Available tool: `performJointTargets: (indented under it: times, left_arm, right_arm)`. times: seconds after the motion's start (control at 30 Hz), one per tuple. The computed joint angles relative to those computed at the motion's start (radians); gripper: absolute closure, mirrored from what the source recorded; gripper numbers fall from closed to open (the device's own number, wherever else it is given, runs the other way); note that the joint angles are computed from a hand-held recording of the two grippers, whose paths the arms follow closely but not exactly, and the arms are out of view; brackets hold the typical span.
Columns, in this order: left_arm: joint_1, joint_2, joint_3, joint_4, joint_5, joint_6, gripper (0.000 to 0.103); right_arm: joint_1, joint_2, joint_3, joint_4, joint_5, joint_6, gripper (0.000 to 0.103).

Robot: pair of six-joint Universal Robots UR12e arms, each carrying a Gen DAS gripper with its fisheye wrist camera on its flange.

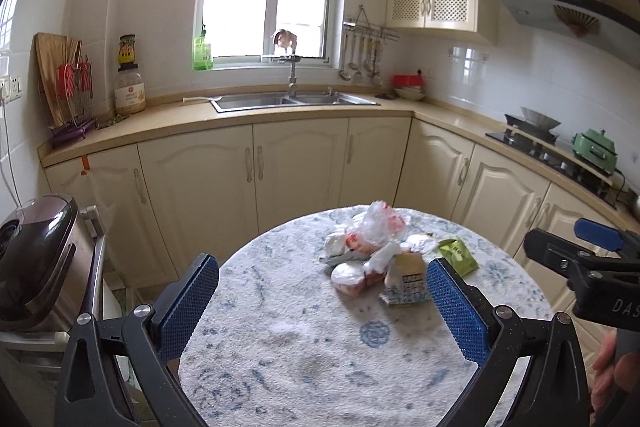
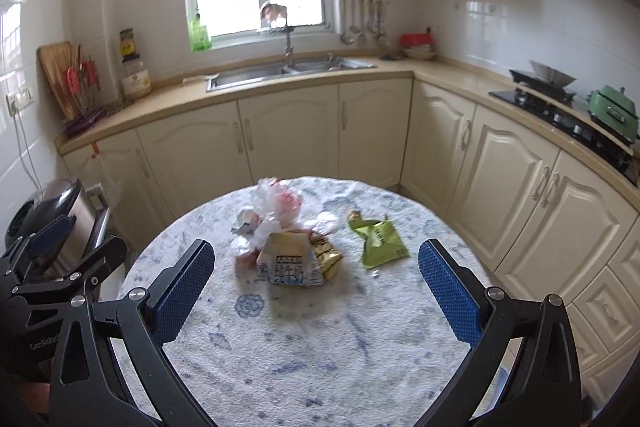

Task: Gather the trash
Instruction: 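Return both tools to the table above the remaining trash, then grasp the white milk carton with the right tool while the left tool grasps a bundled clear plastic bag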

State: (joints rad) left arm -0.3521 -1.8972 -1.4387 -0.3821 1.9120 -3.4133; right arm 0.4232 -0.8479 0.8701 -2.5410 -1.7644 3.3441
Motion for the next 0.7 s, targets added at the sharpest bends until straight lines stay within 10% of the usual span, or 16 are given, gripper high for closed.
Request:
performJointTargets:
  times: [0.7]
  left_arm:
    - [0.088, -0.202, 0.222, -0.217, -0.091, -0.045, 0.001]
  right_arm:
    - [-0.026, 0.371, -0.571, 0.527, 0.162, 0.041, 0.01]
